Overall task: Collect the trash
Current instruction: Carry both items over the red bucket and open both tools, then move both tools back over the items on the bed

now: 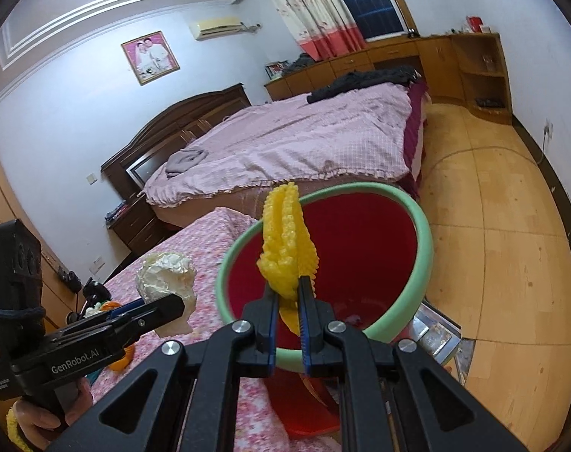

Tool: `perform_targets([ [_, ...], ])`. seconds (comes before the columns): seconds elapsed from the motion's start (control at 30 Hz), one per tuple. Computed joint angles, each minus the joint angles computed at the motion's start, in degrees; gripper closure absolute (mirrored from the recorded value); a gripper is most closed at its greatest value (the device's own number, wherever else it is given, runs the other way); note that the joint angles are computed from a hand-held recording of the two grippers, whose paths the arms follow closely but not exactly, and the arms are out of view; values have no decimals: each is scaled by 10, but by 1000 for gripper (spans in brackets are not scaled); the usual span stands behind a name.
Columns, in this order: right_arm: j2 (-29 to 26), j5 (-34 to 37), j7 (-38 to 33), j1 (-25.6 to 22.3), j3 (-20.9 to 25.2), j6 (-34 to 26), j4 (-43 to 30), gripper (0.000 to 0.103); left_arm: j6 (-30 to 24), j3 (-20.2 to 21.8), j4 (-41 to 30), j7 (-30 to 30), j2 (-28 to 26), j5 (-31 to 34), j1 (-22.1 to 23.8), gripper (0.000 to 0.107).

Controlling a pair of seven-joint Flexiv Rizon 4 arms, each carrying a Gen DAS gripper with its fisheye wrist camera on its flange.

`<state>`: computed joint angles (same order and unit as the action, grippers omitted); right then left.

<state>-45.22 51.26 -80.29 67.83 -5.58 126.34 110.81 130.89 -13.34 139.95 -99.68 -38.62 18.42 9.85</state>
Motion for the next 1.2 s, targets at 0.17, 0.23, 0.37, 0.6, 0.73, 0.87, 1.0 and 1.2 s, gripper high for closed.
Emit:
perform_targets([
  [0.17, -15, -22, 18, -26, 11, -2, -1, 91, -15, 8, -27, 14, -13, -24, -28, 61],
  [0.23, -19, -29, 27, -29, 8, -8, -1, 89, -20, 11, -35, 23, -17, -30, -38, 61],
  [0.37, -27, -43, 48, -32, 4, -7, -1, 88, -23, 39, -44, 49, -19, -73, -85, 54],
  [0.6, -33, -67, 83, -36, 1, -7, 3, 78, -21, 36, -42, 65, -23, -81, -86, 50],
  [0.73, -31, -76, 96, -39, 4, 4, 11, 71, -23, 27, -35, 56, -16, -80, -74, 50],
  [0.87, -24, -69, 93, -28, -1, 9, 17, 66, -11, 28, -22, 47, -9, -75, -67, 50],
  [1.0, -14, -52, 79, -11, -7, 11, 19, 61, 6, 37, -2, 40, 4, -73, -66, 50],
  [1.2, 1, -26, 52, 11, -2, 18, 18, 53, 38, 53, 35, 27, 29, -68, -62, 50],
])
